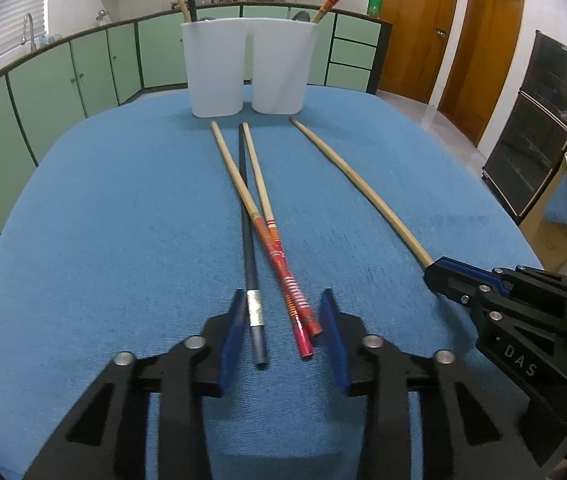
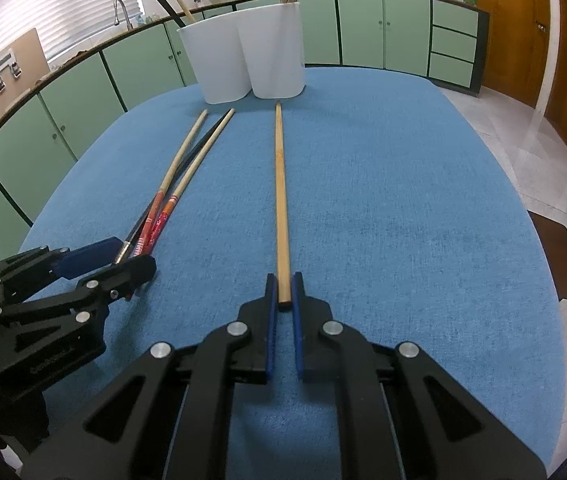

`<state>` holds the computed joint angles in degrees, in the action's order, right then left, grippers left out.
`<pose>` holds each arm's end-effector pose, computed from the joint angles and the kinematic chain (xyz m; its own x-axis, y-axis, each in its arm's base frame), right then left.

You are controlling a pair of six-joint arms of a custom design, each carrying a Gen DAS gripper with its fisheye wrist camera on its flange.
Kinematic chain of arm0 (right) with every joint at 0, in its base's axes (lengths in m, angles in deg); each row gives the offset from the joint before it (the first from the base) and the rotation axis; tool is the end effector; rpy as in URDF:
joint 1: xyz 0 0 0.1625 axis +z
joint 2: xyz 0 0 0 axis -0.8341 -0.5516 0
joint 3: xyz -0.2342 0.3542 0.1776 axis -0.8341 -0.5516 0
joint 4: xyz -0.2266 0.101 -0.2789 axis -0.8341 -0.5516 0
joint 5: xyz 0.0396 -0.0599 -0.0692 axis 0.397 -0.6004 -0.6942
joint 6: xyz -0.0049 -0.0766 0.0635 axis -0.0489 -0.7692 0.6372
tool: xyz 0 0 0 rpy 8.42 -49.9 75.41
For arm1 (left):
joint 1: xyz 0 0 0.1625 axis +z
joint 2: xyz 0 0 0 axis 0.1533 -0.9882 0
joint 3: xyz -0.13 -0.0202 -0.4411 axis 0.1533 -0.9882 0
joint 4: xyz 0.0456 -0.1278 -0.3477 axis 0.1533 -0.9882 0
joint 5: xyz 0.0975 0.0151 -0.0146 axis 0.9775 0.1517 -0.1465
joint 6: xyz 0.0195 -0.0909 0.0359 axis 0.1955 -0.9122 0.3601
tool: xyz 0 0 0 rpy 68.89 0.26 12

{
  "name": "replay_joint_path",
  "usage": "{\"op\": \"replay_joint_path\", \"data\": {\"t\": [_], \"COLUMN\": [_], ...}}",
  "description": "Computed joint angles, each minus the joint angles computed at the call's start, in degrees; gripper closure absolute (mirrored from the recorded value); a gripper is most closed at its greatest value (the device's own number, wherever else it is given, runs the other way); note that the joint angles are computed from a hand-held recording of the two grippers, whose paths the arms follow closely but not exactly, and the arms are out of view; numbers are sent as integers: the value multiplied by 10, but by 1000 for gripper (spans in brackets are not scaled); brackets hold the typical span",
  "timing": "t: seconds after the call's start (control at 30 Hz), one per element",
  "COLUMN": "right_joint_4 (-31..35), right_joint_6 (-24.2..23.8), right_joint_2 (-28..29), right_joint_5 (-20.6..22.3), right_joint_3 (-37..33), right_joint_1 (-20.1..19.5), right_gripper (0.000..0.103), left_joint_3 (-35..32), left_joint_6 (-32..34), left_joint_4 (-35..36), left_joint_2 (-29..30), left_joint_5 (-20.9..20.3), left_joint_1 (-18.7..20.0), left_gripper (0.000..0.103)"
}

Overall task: Organize utensils
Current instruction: 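Grasp a wooden chopstick with the right gripper while the left grasps a red chopstick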

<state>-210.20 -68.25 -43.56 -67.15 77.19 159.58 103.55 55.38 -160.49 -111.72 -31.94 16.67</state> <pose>0.1429 -0.3065 0.2420 -0.7972 0.0819 0.5981 -0.3303 0.7702 -0.5457 -0.3510 -0.3810 0.0153 -0.6790 0.4755 -0.5594 0.6727 0.7081 -0.2146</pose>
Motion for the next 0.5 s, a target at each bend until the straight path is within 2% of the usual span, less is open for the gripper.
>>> {"op": "replay_joint_path", "data": {"t": [0.1, 0.33, 0.5], "right_joint_4": [0, 4, 1], "right_joint_6": [0, 2, 1], "right_joint_2": [-1, -6, -11], "right_joint_5": [1, 8, 18], "right_joint_3": [0, 2, 6], "right_joint_1": [0, -3, -8], "right_gripper": [96, 96, 96], "left_joint_3": [1, 6, 16], "left_joint_6": [-7, -16, -16], "left_joint_4": [-2, -18, -37], "left_joint_2": [0, -2, -14], "left_joint_5": [0, -3, -2], "left_joint_1": [1, 4, 3], "left_gripper": [88, 89, 97]}}
